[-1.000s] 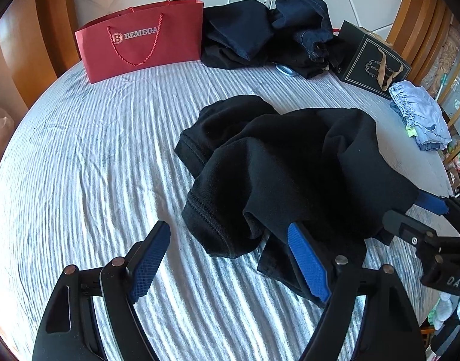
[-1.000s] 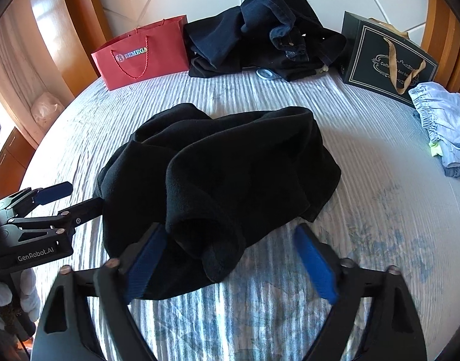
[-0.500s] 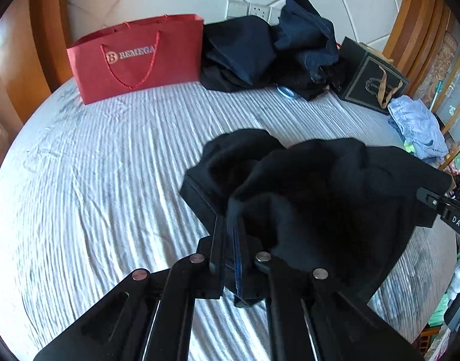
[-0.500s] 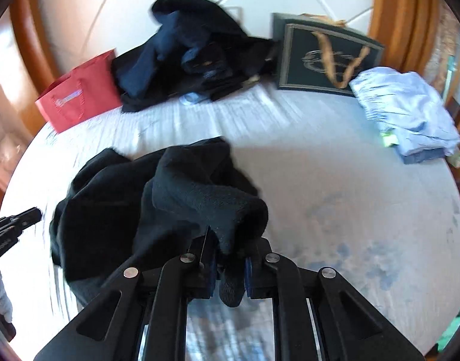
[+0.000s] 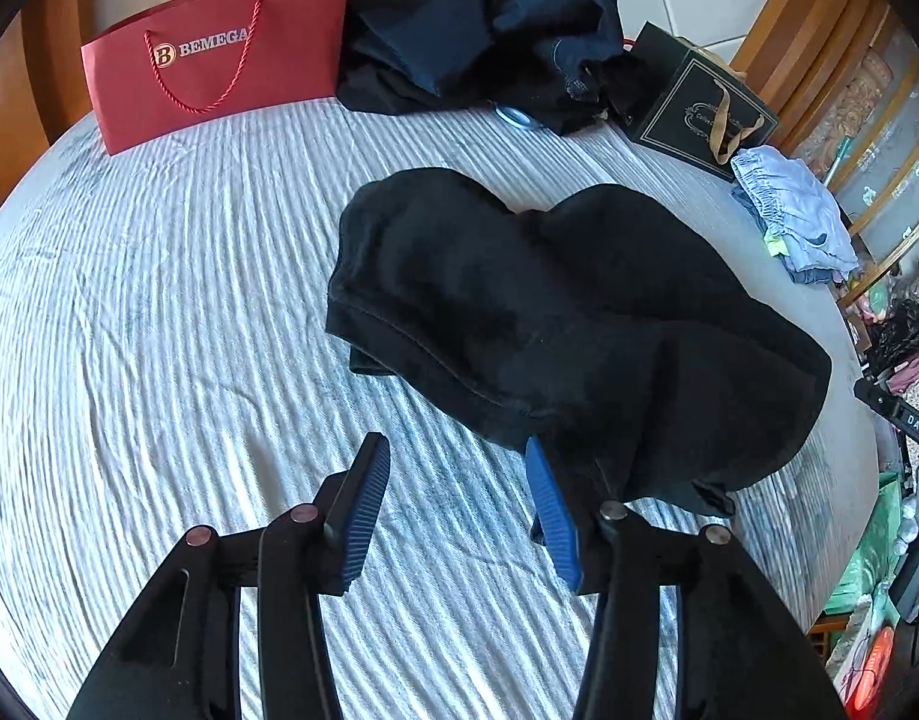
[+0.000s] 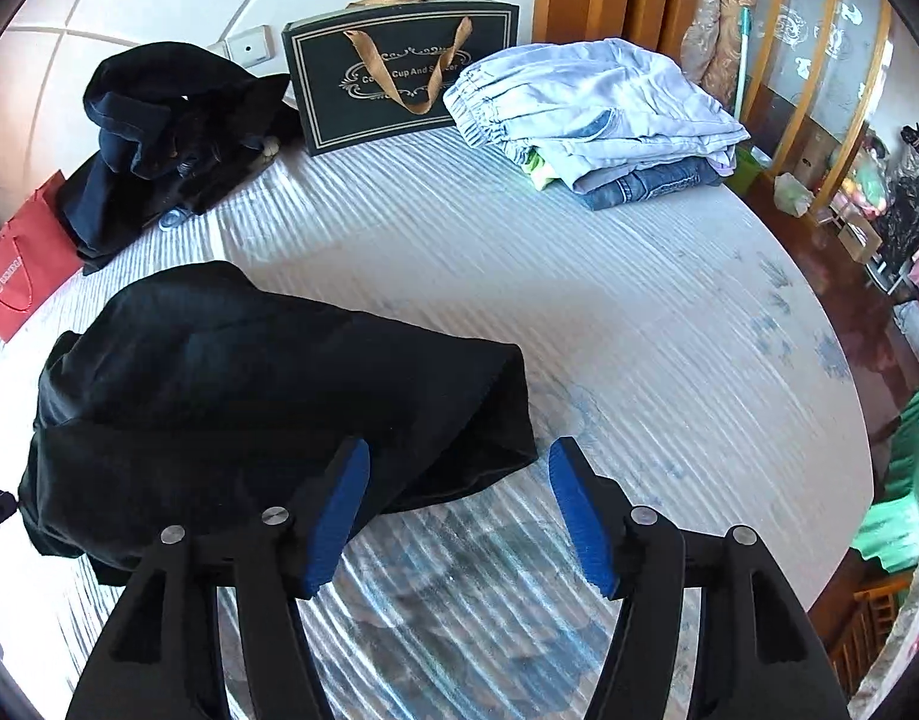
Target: Fold clothes
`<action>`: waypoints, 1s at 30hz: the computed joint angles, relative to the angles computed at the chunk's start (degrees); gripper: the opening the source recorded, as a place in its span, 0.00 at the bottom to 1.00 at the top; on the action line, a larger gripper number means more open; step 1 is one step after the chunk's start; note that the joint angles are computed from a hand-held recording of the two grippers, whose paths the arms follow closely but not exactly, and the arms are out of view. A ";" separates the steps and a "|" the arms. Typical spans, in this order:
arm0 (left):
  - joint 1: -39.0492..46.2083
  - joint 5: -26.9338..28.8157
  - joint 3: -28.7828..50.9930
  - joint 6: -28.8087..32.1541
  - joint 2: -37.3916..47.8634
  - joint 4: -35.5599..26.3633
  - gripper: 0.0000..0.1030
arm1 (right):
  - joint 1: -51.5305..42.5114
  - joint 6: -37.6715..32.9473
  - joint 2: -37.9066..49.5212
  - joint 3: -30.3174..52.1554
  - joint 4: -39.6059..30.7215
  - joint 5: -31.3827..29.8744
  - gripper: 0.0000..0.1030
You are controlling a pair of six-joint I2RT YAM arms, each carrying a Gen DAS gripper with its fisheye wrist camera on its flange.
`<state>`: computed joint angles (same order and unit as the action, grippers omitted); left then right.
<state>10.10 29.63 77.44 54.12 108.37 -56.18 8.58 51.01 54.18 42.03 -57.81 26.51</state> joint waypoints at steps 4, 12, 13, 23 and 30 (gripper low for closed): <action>-0.37 1.61 1.68 -1.25 0.46 -4.55 0.47 | 2.65 -2.81 -0.20 0.74 1.30 -0.97 0.72; -2.89 -1.09 -9.72 3.36 -6.69 0.59 0.56 | 6.07 -4.70 0.09 -3.64 4.73 -5.39 0.73; -4.05 -1.66 -11.74 2.74 -7.17 3.16 0.56 | 6.27 -4.48 0.23 -4.33 5.30 -5.93 0.73; 0.67 0.61 -7.94 2.00 -9.80 7.31 0.02 | 6.77 -5.56 0.13 -3.01 5.87 -5.26 0.73; 10.67 -4.60 6.65 -0.85 -1.10 9.12 0.02 | 3.34 -12.11 6.08 1.16 11.19 -7.90 0.73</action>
